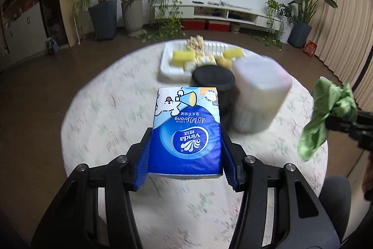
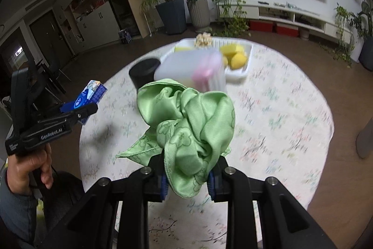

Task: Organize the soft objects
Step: 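Carry the tissue pack and green cloth over the white tray with both grippers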

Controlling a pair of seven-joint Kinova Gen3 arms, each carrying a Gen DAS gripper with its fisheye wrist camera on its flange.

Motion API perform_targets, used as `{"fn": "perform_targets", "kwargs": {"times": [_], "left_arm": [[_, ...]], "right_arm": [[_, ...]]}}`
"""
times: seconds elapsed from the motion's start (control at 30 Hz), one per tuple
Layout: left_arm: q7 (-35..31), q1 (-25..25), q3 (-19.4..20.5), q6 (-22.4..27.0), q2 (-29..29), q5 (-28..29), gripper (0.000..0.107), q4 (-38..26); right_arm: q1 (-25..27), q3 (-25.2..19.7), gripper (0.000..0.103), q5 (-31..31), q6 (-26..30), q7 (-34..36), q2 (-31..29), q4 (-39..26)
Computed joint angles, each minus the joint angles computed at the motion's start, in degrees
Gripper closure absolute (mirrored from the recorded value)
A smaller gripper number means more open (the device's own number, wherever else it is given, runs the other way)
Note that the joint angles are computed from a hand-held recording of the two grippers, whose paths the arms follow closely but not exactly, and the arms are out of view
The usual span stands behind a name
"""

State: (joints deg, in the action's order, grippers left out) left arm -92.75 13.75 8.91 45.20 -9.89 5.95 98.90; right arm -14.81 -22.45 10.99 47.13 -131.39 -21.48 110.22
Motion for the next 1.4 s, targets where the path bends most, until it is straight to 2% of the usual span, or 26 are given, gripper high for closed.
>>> {"fn": "perform_targets", "kwargs": {"times": [0.17,0.33,0.53,0.67,0.8,1.1,1.2,1.4], "left_arm": [[-2.55,-0.71,-0.68,1.16,4.53,-0.83,0.057,-7.56],[-4.47,-0.9,-0.73,2.47,10.69,-2.16,0.057,-16.02],[-6.75,-0.12,-0.67,6.87,20.74,-3.63,0.057,-28.39],[-8.59,0.0,-0.72,10.53,27.38,-1.89,0.057,-36.18],[-9.87,1.25,-1.04,11.64,32.68,-2.63,0.057,-40.97],[-16.98,1.11,-0.05,14.26,41.61,0.62,0.057,-48.82],[-19.0,0.24,0.54,13.49,42.46,2.67,0.057,-48.46],[-21.4,0.9,0.08,11.33,42.59,2.55,0.057,-45.69]], "right_arm": [[0.86,3.04,0.076,2.58,2.54,4.81,1.52,-5.64],[1.96,6.22,0.076,4.94,3.51,9.67,6.02,-12.18],[1.92,12.26,0.076,2.61,2.93,15.96,13.63,-19.65],[1.87,15.41,0.075,0.22,3.15,20.79,19.84,-25.38],[2.32,17.71,0.075,-3.06,4.18,25.38,26.7,-31.68],[2.12,19.87,0.075,-6.51,7.33,30.91,40.54,-43.5],[2.68,20.16,0.075,-8.21,8.5,31.7,43.59,-46.48],[4.04,20.16,0.075,-11.18,9.45,33.06,47.53,-49.31]]}}
